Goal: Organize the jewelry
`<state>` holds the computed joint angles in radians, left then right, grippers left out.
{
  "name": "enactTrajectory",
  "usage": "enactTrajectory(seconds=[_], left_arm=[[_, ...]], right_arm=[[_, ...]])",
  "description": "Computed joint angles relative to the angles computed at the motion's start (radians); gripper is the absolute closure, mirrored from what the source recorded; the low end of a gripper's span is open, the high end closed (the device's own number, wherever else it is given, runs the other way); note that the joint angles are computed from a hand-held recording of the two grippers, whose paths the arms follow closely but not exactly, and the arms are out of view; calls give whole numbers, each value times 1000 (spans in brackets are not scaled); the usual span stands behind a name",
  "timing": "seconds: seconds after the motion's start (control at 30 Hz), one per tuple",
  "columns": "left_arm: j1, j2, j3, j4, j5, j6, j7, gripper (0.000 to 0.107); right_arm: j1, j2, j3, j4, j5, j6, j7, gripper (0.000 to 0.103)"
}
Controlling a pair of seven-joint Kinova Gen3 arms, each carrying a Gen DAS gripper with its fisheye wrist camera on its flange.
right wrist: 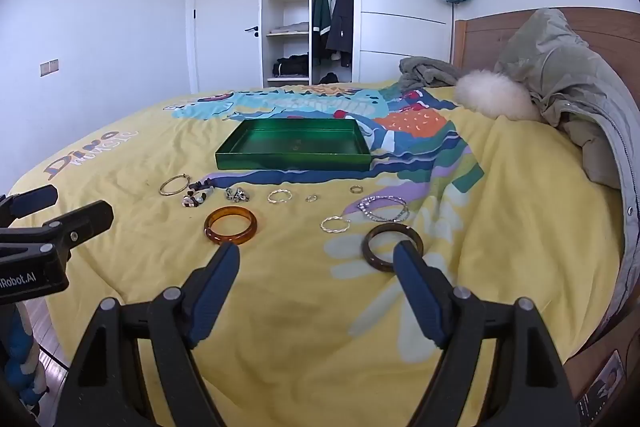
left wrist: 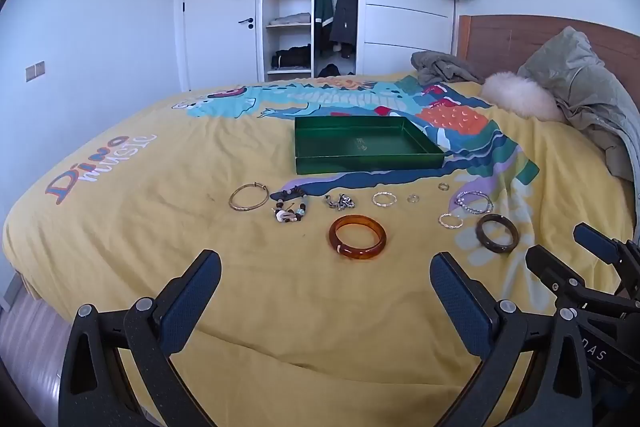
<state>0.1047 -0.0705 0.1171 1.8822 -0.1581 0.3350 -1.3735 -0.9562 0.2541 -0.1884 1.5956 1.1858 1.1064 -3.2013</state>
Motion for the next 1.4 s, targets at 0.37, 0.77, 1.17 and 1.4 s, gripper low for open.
enactTrajectory(seconds=[0.37,0.77,1.17,1.4], left_arm=[[1,-1,28,-4,-60,13,76,5],[11,1,16,-1,-48,9,63,5],[13,-1,13,-1,-39,10,55,5],[13,-3,17,-2,-43,12,62,5]], right_arm=[[5,-10,1,4,-9,-3,2,24],[8,-15,-8,6,-11,10,-9,24],[3,-12,-9,0,4,22,-6,24],[7,-17,-10,3,6,13,-1,24]])
